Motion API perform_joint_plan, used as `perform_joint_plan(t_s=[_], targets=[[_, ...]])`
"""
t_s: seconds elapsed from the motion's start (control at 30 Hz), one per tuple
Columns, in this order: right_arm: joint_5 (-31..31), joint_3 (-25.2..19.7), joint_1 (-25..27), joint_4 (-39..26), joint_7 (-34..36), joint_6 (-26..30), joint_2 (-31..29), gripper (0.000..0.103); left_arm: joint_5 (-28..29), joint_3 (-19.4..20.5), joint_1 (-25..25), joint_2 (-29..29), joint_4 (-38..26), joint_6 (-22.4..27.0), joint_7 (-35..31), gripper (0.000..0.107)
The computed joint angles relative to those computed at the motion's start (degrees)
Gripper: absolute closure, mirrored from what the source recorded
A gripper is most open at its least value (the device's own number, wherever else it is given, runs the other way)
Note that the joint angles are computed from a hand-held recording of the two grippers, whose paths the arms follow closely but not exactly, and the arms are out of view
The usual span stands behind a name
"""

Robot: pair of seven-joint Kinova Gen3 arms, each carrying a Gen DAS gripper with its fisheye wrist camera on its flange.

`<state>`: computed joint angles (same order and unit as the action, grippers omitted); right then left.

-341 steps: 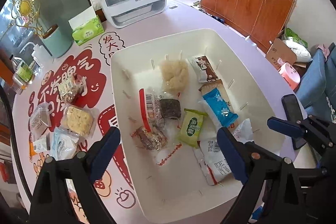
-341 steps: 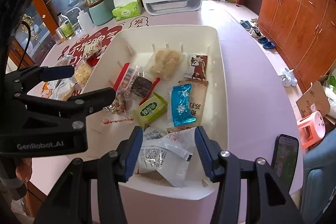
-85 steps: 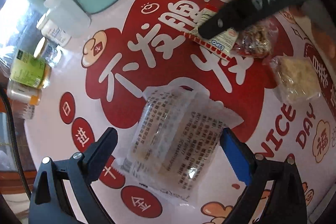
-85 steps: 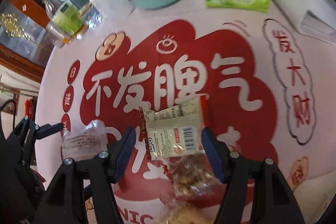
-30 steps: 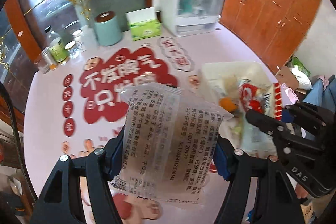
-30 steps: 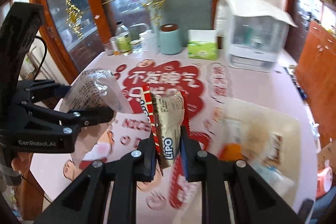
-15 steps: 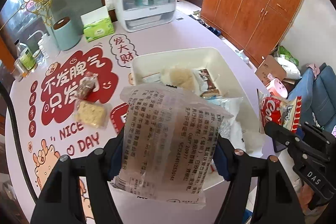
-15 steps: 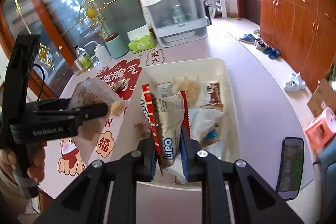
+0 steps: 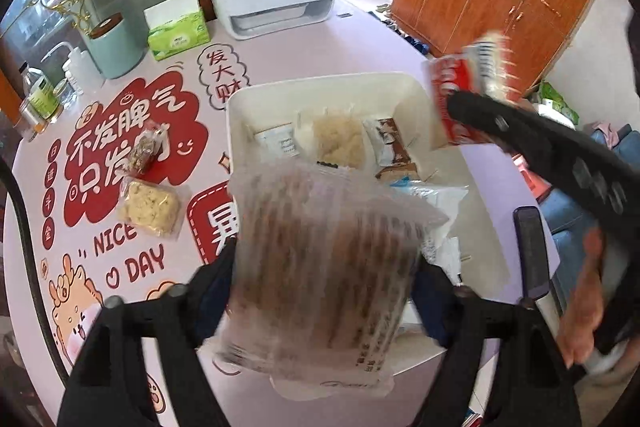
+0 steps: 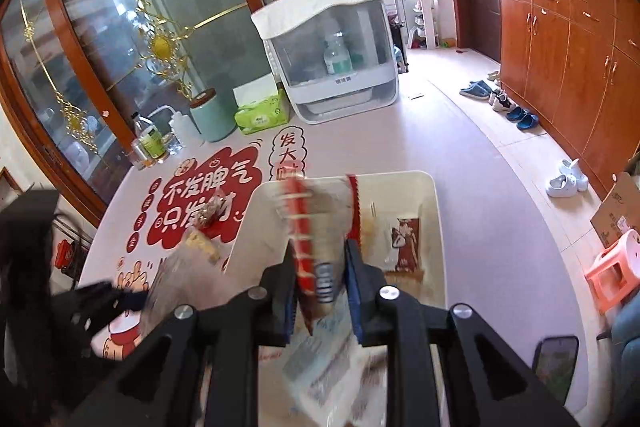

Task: Organize snacks
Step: 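Open both grippers to drop the two packets into the tray, then withdraw both open grippers toward the nut bag and yellow crumbly bag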

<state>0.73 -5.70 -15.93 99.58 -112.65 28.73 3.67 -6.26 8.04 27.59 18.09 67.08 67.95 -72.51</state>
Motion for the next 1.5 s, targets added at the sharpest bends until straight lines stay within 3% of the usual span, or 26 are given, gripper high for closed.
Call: perform_joint_plan(t_s=[0.07, 0.13, 0.23, 0.63, 1.03, 1.17, 1.37, 1.43, 1.5], targets=[[-3.27, -0.13, 1.06, -2.16, 2.98, 1.74, 2.19, 0.078, 0.37, 0.24, -0.44, -0.44, 0.83, -0.37, -1.31, 0.019], [-4.59, -0.08, 1.21, -2.99, 3.52, 2.51, 3.36, 0.066, 0.07, 0.24, -0.41, -1.23, 2.06, -1.17, -1.92, 0.014], [-6.54, -0.34, 1.4, -2.8, 4.22, 2.11, 3.8, 0.057, -1.48, -0.05, 0.02, -2.29, 3.51, -1.98, -1.23, 0.012], [-8.14, -1.28, -0.22, -0.05, 5.9, 1.78, 1.15, 0.057, -1.05, -0.2, -3.57, -6.79, 8.62, -1.6, 0.3, 0.012], [-1.4, -3.33, -5.19, -0.34, 0.65, 1.77, -1.07, 0.057, -4.03, -1.52, -10.52, -13.65, 11.26, 0.03, -2.43, 0.012], [-2.78, -4.25, -6.47, -2.45, 3.92, 1.57, 0.49, 0.057, -3.44, -3.05, -14.96, -14.62, 9.01, 0.93, -6.76, 0.012], [-1.84, -5.23, -9.39, -10.68, 8.97, 4.33, 6.3, 0.054, -2.49, -4.62, -20.37, -11.94, 2.71, 2.42, -17.38, 0.012], [-2.12, -5.47, -10.02, -14.47, 11.69, 5.69, 9.09, 0.042, -2.48, -5.1, -21.9, -9.89, -0.34, 2.53, -21.74, 0.012], [-2.2, -5.25, -10.85, -18.44, 13.59, 7.49, 12.01, 0.037, -1.41, -4.69, -24.25, -7.39, -3.81, 3.07, -26.38, 0.012]])
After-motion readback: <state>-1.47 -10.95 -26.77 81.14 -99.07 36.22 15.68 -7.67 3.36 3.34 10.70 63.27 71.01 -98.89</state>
